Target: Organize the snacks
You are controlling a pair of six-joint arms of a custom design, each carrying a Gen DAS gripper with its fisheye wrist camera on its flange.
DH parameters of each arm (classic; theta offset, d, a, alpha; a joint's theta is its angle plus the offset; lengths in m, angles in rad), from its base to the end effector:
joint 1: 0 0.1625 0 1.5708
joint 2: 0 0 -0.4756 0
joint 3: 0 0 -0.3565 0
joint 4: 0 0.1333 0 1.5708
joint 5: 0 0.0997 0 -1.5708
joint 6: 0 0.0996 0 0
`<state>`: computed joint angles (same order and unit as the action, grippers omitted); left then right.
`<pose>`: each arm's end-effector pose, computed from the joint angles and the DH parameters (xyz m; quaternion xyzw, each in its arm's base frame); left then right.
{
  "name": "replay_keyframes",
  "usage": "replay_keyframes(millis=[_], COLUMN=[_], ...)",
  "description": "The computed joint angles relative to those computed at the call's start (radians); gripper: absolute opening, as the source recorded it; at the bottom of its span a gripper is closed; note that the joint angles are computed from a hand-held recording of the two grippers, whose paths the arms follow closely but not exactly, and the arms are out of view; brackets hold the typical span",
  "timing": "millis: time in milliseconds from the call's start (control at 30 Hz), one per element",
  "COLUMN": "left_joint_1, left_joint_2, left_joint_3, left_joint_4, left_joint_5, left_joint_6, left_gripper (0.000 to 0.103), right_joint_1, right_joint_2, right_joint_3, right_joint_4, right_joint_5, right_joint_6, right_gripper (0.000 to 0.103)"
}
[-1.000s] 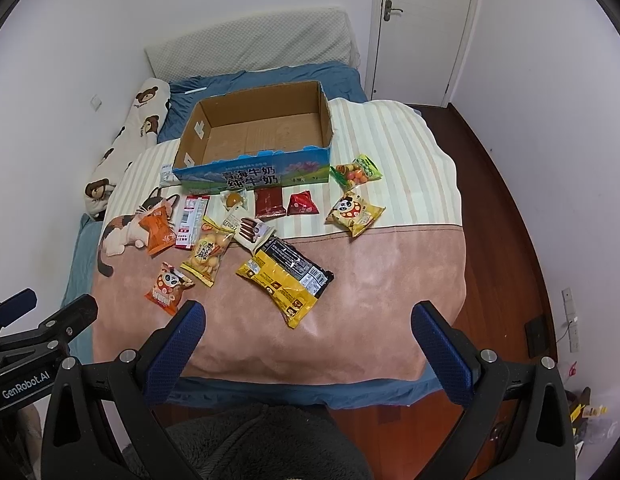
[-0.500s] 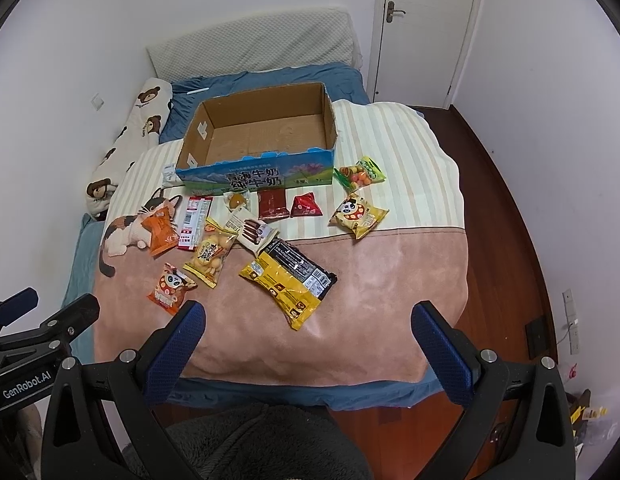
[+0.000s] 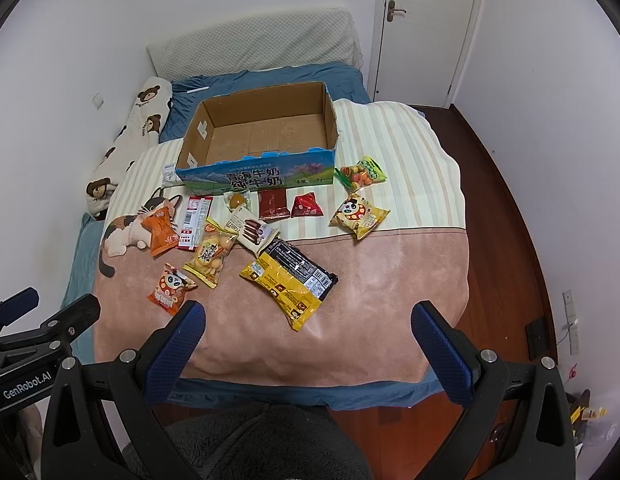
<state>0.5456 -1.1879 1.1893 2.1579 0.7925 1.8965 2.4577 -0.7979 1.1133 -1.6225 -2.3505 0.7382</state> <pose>-0.2466 -0.3875 0.5995 0.0122 0.8922 -0.2159 0.3965 0.6204 -0.4240 0.2980 0.1179 -0.9107 0.1899 0.3474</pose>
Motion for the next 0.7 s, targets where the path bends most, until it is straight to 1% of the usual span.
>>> replay_keyframes(millis=[700], left_joint_1=[0.014], left_joint_2=[0.006], left_joint_3=[-0.008], left_joint_4=[-0.014], left_joint_5=[0.001], left_joint_6=[0.022], left_gripper=[0.103], right_joint_1=[-0.001], right_joint_2=[0.005], right_joint_3=[-0.008], right_joint_4=[0.006], right_joint_5=[0.001], right_joint_6=[0.000], right_gripper=[0.103])
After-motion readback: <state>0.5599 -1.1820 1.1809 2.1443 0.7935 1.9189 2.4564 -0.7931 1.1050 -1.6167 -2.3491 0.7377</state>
